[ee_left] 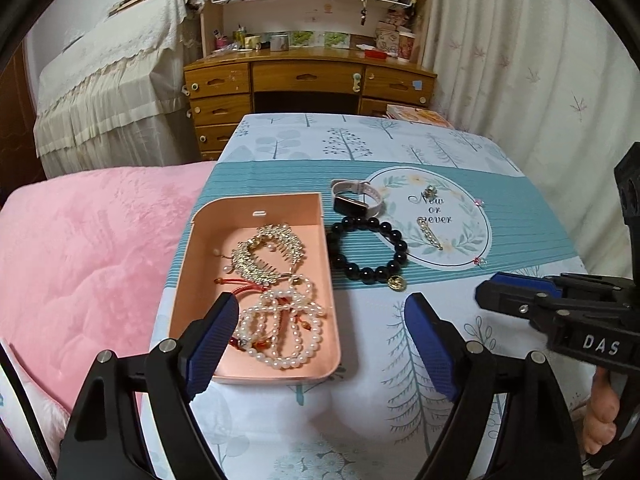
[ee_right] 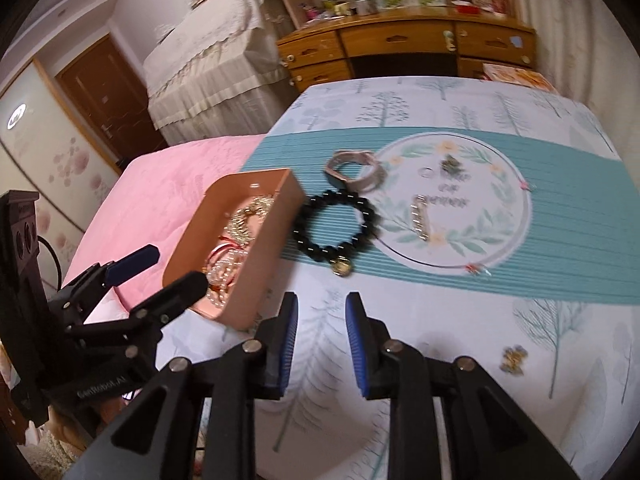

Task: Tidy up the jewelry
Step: 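Move both tools away from the box, right tool toward the gold flower earring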

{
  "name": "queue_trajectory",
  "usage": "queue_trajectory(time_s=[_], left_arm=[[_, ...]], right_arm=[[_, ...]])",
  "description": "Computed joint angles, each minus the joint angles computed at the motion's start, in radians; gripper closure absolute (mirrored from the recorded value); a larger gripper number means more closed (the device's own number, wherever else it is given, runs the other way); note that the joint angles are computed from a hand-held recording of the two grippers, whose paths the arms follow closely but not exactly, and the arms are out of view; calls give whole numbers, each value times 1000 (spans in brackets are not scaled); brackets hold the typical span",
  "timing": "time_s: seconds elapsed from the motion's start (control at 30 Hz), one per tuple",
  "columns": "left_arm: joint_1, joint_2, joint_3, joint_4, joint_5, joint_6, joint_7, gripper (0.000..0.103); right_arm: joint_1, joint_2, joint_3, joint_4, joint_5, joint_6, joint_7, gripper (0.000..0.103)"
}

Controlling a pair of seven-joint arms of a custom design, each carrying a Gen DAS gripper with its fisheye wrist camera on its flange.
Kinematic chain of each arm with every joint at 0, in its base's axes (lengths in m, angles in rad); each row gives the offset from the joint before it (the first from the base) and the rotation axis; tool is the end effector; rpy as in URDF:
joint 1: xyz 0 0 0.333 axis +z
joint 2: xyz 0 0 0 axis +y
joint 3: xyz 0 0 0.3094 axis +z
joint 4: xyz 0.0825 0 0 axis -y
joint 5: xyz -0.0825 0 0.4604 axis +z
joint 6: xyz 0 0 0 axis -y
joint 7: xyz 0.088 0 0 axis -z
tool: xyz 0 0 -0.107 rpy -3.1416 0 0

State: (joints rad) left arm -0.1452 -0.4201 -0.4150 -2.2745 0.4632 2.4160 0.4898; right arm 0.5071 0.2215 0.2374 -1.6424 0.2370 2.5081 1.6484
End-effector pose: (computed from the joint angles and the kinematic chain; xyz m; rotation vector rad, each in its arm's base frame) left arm 0.4617 -0.3056 0.5363 -1.9798 1.5574 -0.6717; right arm 0.5600 0.4937 0.5339 -2.1090 1.2519 -0.0093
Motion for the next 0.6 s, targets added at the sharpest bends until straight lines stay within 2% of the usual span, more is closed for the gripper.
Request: queue_trajectory(time_s=[0.4, 0.53, 0.6], left_arm=[[-33, 87, -9, 87, 42, -15, 13, 19], [-56, 142, -2, 133, 52, -28, 37, 18], [-71, 173, 5, 157, 55, -35, 47, 18]], right_arm=[[-25, -102, -35, -138, -35, 81, 44, 78], [-32, -126, -49, -177, -67, 99, 81, 68], [-35, -139, -57, -200, -97, 108, 109, 67]])
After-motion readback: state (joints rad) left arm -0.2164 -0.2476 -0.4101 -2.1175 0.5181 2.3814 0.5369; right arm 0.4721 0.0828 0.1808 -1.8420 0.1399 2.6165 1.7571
